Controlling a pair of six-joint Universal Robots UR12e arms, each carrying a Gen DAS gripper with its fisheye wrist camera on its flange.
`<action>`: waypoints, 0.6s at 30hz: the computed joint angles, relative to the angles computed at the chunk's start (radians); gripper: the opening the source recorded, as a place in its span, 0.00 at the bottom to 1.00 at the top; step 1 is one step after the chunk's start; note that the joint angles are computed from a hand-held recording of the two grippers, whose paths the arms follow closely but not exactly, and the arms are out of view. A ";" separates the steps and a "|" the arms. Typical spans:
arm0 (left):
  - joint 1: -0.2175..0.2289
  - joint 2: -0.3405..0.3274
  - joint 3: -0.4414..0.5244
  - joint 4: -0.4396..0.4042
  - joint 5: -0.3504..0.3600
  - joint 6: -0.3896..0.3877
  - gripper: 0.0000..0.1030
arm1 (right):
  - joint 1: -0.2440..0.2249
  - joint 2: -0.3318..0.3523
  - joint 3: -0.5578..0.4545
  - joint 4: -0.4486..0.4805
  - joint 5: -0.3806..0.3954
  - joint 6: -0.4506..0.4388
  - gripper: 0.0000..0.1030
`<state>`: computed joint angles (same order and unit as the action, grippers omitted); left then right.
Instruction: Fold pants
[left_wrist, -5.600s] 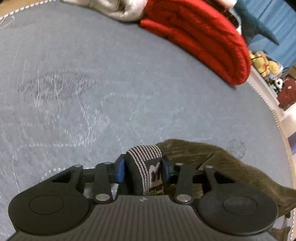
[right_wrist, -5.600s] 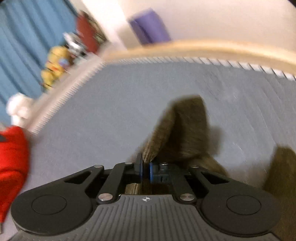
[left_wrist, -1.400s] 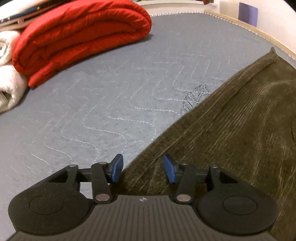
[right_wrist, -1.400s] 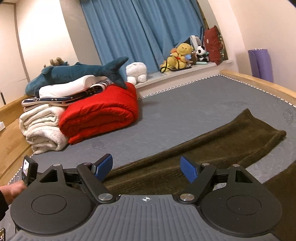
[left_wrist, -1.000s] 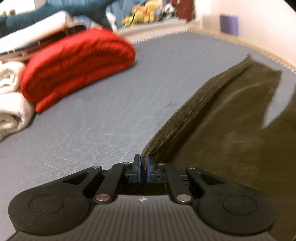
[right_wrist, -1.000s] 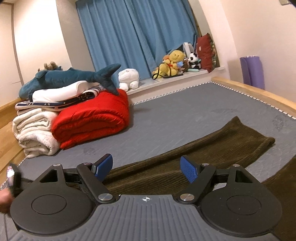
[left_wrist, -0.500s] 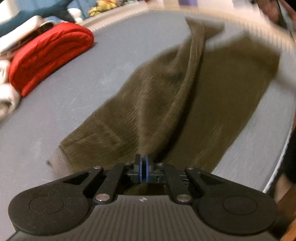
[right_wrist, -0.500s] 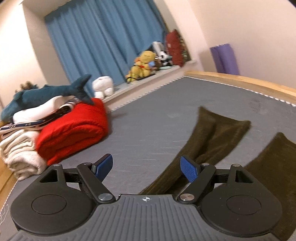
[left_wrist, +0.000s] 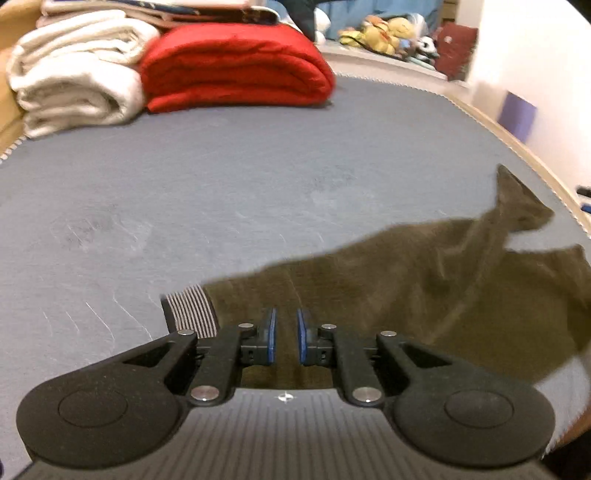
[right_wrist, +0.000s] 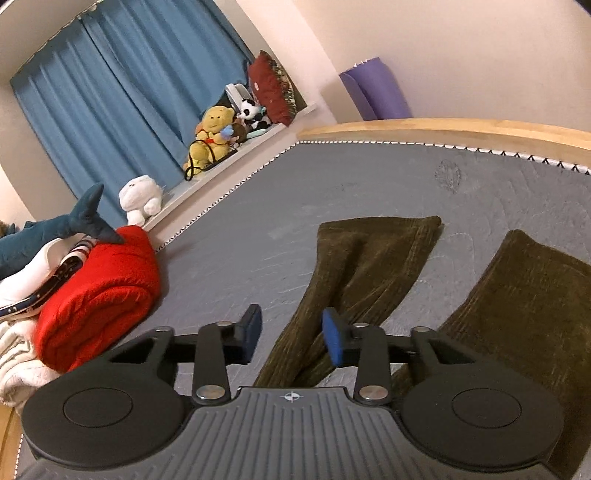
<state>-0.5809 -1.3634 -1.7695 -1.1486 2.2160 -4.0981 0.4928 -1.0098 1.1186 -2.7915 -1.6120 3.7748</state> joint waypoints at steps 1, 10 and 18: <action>0.006 0.001 -0.015 0.056 0.012 0.021 0.20 | -0.003 0.006 -0.006 0.010 0.008 0.003 0.36; 0.098 -0.012 -0.036 0.029 -0.175 -0.027 0.26 | -0.012 0.088 -0.105 0.112 0.153 0.001 0.38; 0.086 -0.001 -0.042 0.057 -0.167 -0.034 0.27 | 0.017 0.188 -0.261 0.254 0.177 -0.042 0.57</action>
<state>-0.4947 -1.3647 -1.8111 -1.0912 2.0487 -4.1321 0.5093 -0.8215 0.8577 -2.5373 -1.4349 3.7328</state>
